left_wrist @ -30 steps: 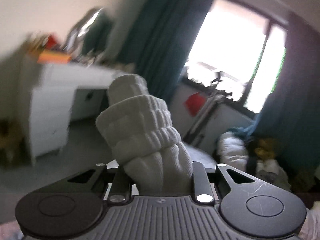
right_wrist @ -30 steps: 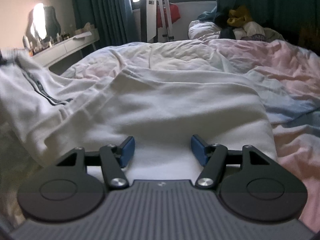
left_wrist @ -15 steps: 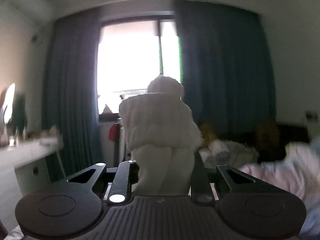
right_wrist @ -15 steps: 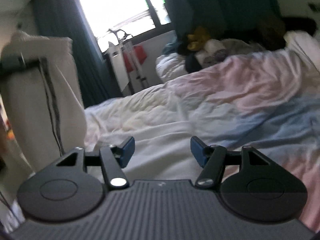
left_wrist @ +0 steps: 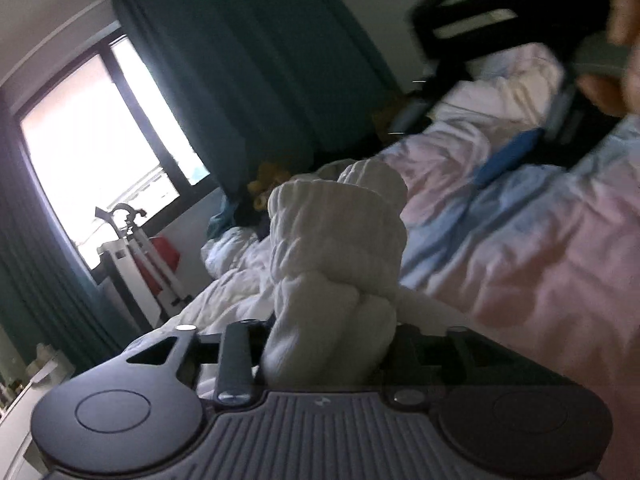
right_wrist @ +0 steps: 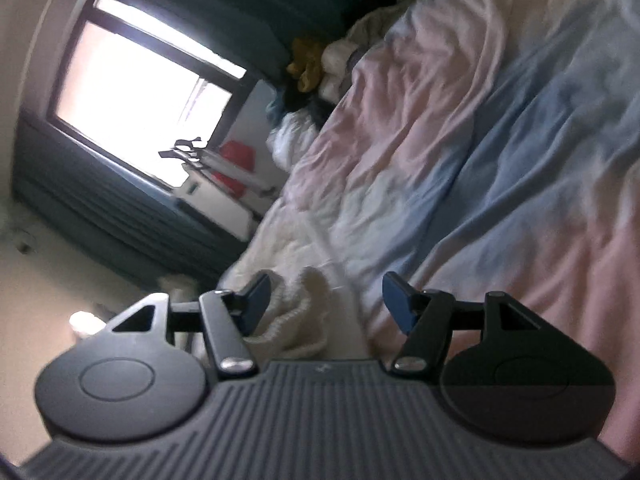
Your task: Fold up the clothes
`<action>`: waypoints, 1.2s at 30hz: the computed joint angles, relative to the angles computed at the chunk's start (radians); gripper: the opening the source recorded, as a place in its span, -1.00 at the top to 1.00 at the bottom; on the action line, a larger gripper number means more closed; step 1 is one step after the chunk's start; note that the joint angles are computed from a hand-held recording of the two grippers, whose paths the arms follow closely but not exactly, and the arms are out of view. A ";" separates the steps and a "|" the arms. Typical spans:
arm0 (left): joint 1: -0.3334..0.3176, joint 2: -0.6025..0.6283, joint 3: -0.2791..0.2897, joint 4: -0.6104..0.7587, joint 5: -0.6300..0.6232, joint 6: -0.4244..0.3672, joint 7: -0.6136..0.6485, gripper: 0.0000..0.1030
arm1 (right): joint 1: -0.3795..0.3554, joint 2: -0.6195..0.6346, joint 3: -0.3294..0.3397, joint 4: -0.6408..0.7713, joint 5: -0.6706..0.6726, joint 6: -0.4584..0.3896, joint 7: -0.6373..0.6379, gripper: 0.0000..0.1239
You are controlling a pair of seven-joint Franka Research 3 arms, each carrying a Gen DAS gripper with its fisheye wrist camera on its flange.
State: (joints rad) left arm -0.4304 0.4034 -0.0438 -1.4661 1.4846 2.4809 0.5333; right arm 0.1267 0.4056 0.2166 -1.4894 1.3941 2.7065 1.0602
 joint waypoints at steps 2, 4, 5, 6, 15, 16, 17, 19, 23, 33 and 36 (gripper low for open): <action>0.006 -0.042 -0.006 -0.062 0.012 0.027 -0.001 -0.13 | -0.004 0.024 0.008 0.031 0.000 -0.044 0.000 -0.05; 0.018 -0.077 -0.016 -0.108 0.026 0.063 -0.005 -0.27 | 0.002 0.050 0.009 0.064 -0.027 -0.067 0.023 -0.05; 0.023 -0.108 -0.022 -0.148 0.033 0.066 -0.010 -0.30 | 0.006 0.064 0.009 0.080 -0.044 -0.071 0.041 -0.01; 0.031 -0.139 -0.031 -0.186 0.039 0.068 -0.014 -0.31 | 0.009 0.078 0.010 0.097 -0.061 -0.074 0.061 0.05; 0.125 -0.343 -0.128 -0.457 0.082 0.074 -0.124 -0.34 | 0.031 0.285 0.034 0.366 -0.312 -0.179 0.206 0.18; 0.135 -0.344 -0.135 -0.460 0.084 0.079 -0.133 -0.34 | 0.026 0.307 0.046 0.391 -0.325 -0.189 0.210 0.18; 0.144 -0.346 -0.140 -0.463 0.086 0.083 -0.142 -0.33 | 0.023 0.328 0.058 0.415 -0.334 -0.198 0.210 0.20; 0.157 -0.356 -0.148 -0.475 0.089 0.090 -0.164 -0.30 | 0.019 0.372 0.077 0.467 -0.352 -0.217 0.213 0.23; 0.171 -0.347 -0.157 -0.467 0.074 0.104 -0.204 -0.07 | 0.018 0.391 0.102 0.489 -0.367 -0.188 0.180 0.49; 0.169 -0.356 -0.165 -0.429 -0.066 0.116 -0.167 0.61 | 0.025 0.319 0.131 0.439 -0.365 -0.069 0.042 0.76; 0.179 -0.341 -0.159 -0.385 -0.086 0.147 -0.167 0.62 | 0.014 0.299 0.145 0.418 -0.318 -0.020 0.004 0.76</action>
State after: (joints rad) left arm -0.2513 0.0628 -0.2024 -1.8509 1.3984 2.6277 0.3666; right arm 0.1410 0.7043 0.3614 -1.0718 1.0761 2.6861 1.0642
